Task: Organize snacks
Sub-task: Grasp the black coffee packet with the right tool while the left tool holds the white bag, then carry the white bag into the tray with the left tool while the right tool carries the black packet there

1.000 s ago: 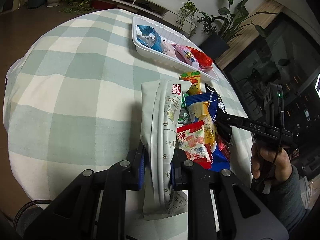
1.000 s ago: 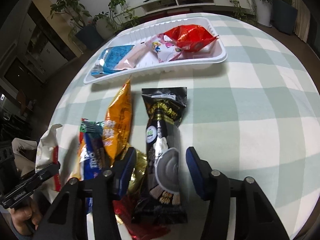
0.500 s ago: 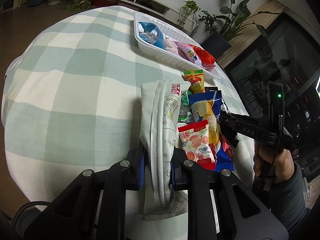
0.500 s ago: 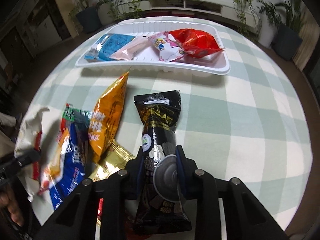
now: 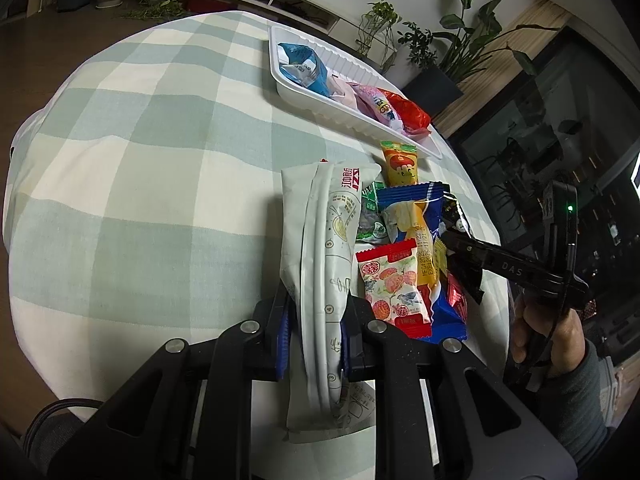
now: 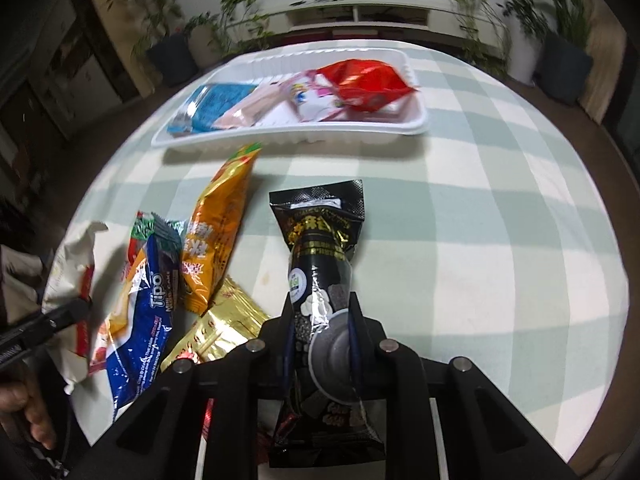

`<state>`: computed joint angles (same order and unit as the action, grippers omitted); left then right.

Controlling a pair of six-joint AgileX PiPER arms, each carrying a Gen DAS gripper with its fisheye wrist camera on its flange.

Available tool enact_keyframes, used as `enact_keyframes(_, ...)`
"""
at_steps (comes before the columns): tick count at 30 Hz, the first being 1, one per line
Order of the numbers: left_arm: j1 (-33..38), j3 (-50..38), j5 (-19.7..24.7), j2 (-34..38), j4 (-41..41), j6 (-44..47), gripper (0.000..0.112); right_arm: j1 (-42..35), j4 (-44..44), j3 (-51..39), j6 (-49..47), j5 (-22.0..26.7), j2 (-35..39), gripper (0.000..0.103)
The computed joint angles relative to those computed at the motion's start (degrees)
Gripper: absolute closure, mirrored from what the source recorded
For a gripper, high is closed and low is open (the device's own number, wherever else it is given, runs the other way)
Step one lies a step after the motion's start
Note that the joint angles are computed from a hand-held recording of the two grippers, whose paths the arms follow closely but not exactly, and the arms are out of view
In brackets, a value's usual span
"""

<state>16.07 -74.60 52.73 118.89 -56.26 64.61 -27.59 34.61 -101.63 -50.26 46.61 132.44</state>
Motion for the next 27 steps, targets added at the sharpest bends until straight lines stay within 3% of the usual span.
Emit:
enact_keyframes(6,0.3,0.2,0.5,-0.1,-0.6,0.6,0.096,-5.2,8.4,-2.0,-0.8,7.5,2.1,0.081)
enact_keyframes(16,2.1,-2.4,3.4,0.3,-1.2,-0.6,0.096,-10.9,14.6,-2.5,-1.0,13.3,2.1,0.081)
enact_keyframes(21,2.9,-8.3,5.6,1.3,-0.8,-3.9,0.096,-13.6,16.1,-6.3,1.5,14.9,3.0,0.081)
enact_keyframes(27,0.7,-22.2,8.4,4.4,1.6,-11.3,0.096,-15.2,15.4,-20.0,8.7,18.6,6.4,0.081)
